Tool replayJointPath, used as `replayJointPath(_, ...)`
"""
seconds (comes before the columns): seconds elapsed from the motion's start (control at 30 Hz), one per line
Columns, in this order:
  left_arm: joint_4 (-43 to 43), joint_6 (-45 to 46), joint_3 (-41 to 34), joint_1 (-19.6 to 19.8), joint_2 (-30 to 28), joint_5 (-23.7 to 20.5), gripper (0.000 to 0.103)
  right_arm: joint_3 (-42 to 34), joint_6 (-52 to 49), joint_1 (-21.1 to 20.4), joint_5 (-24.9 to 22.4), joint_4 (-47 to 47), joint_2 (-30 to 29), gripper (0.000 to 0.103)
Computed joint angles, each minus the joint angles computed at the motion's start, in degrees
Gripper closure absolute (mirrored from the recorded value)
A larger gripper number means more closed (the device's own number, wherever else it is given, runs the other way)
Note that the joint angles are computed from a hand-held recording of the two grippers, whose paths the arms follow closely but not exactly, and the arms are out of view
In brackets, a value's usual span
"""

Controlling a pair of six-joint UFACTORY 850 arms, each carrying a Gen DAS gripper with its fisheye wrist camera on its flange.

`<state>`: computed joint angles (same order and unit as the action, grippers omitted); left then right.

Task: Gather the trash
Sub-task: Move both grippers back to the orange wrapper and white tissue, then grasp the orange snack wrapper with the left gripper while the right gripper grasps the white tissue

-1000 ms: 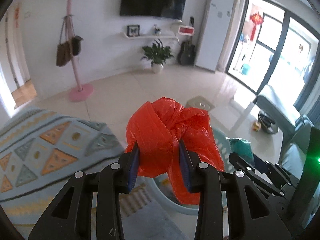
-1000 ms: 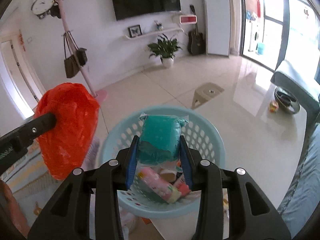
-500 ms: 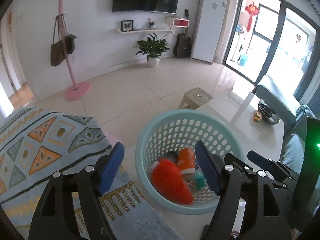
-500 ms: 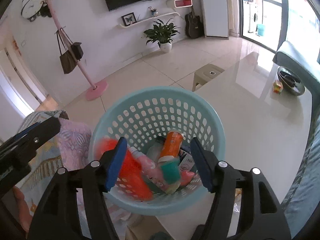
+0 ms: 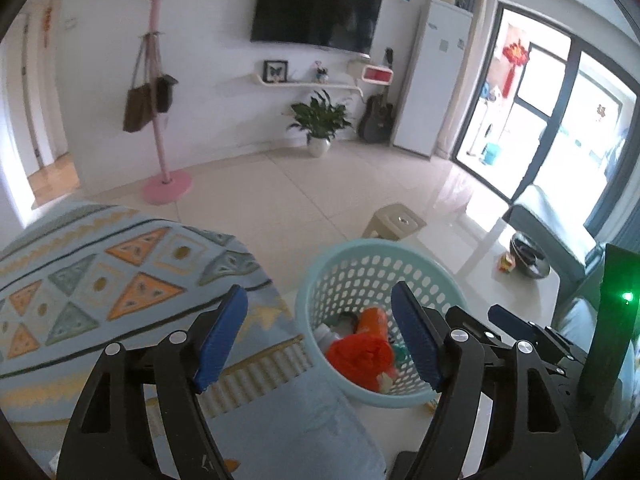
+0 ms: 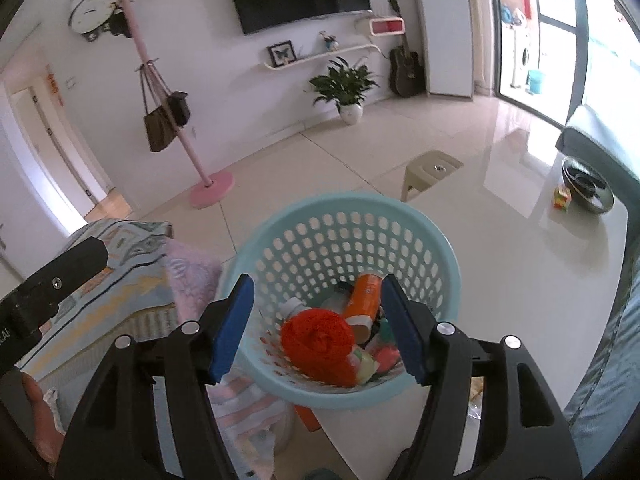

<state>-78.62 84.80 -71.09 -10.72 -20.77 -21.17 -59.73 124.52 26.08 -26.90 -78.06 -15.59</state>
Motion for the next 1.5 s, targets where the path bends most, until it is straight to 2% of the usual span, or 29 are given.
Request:
replayJointPath(0.13, -2.9, 3.51, 2.56, 1.96, 3.27, -0.06, 0.029, -1.31, -1.96, 2.36, -1.7, 0.51, 0.39, 0.041)
replayJointPath(0.27, -10.28, 11.4, 7.05, 4.33, 7.91, 0.32, 0.026, -2.81, -3.87, 4.95, -3.42, 0.25, 0.41, 0.041)
replayJointPath(0.4, -14.18, 14.77, 10.61, 8.2, 11.57, -0.04, 0.026, -4.54, -3.56, 8.18, -3.62, -1.86, 0.17, 0.041)
replayJointPath(0.47, -16.39, 16.39, 12.41, 10.89, 13.3, -0.26, 0.026, -5.42, -3.33, 9.45, -3.16, -3.06, -0.23, 0.04)
replayJointPath(0.67, -15.66, 14.12, 15.59, 19.81, 15.95, -0.19, 0.026, -10.61, -6.7, 15.15, -1.71, -5.17, -3.78, 0.036)
replayJointPath(0.73, -13.32, 10.95, 15.66, 22.97, 15.77, -0.52, 0.026, -12.44, -7.63, 16.6, -0.49, -5.65, -5.35, 0.031)
replayJointPath(0.83, -9.9, 6.9, 15.77, 26.82, 15.49, -0.2, 0.025, -15.53, -11.21, 18.28, 2.53, -4.33, -8.18, 0.03)
replayJointPath(0.9, -9.43, 6.8, 16.1, 28.84, 15.27, 2.36, 0.024, -17.68, -14.55, 19.37, 4.13, -2.34, -10.41, 0.03)
replayJointPath(0.97, -9.53, 7.43, 16.72, 30.49, 14.97, 4.58, 0.019, -18.81, -14.8, 20.11, 5.54, -3.17, -12.03, 0.03)
replayJointPath(1.07, -7.84, 5.76, 17.69, 33.39, 14.04, 4.11, 0.018, -21.58, -20.45, 20.89, 6.82, 1.51, -15.3, 0.029)
replayJointPath(1.17, -4.1, 0.95, 17.35, 35.56, 12.08, 1.95, 0.018, -24.46, -25.88, 21.41, 6.19, 6.31, -18.24, 0.029)
replayJointPath(1.33, 0.68, -3.46, 16.36, 36.5, 9.15, -1.38, 0.018, -27.76, -37.49, 20.94, 5.83, 18.18, -21.32, 0.029)
replayJointPath(1.43, 4.69, -7.3, 15.23, 36.36, 7.26, -1.84, 0.018, -28.19, -40.14, 20.51, 6.04, 21.19, -21.66, 0.029)
replayJointPath(1.5, 4.07, -6.52, 15.39, 36.02, 7.06, -0.96, 0.016, -29.38, -44.81, 20.28, 5.64, 25.91, -22.46, 0.029)
